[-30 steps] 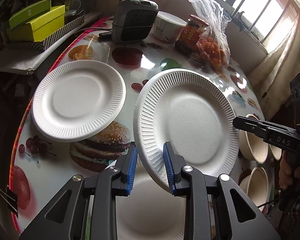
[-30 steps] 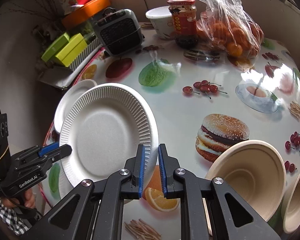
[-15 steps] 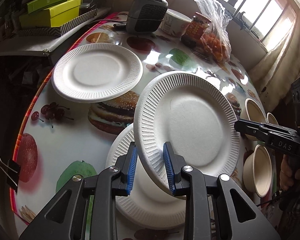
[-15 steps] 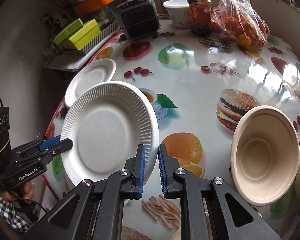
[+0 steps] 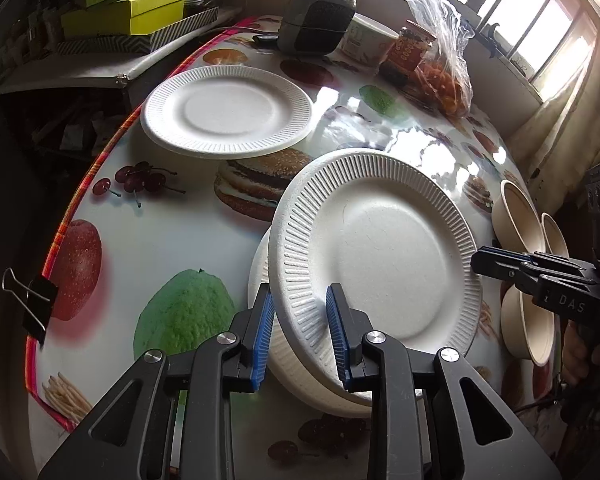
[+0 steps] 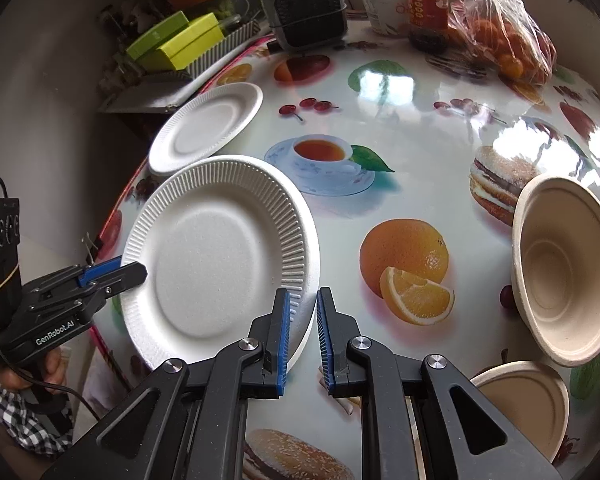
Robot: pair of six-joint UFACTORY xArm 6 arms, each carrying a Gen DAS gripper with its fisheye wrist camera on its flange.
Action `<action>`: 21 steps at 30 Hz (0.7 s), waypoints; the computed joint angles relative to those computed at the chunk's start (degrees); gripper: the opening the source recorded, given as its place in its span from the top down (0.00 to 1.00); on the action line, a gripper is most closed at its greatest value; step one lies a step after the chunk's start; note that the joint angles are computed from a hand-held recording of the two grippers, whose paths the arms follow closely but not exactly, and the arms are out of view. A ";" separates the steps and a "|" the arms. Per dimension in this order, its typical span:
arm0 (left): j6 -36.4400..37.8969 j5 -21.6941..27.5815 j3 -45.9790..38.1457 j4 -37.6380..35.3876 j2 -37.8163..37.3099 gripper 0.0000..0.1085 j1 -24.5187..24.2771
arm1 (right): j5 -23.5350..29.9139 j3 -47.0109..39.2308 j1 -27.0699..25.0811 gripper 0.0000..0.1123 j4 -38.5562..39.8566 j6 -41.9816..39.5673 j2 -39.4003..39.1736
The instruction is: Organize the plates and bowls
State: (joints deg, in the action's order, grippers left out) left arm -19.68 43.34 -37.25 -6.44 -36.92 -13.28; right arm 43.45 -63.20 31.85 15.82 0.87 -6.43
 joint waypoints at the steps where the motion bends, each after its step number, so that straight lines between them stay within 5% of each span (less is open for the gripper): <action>1: -0.03 0.05 0.34 -0.03 -0.29 0.75 0.05 | -0.05 0.15 0.13 0.88 -0.05 0.10 0.08; 21: -1.46 0.44 2.03 1.48 -0.40 0.75 -0.43 | -0.15 1.17 1.20 0.88 -1.29 1.02 1.26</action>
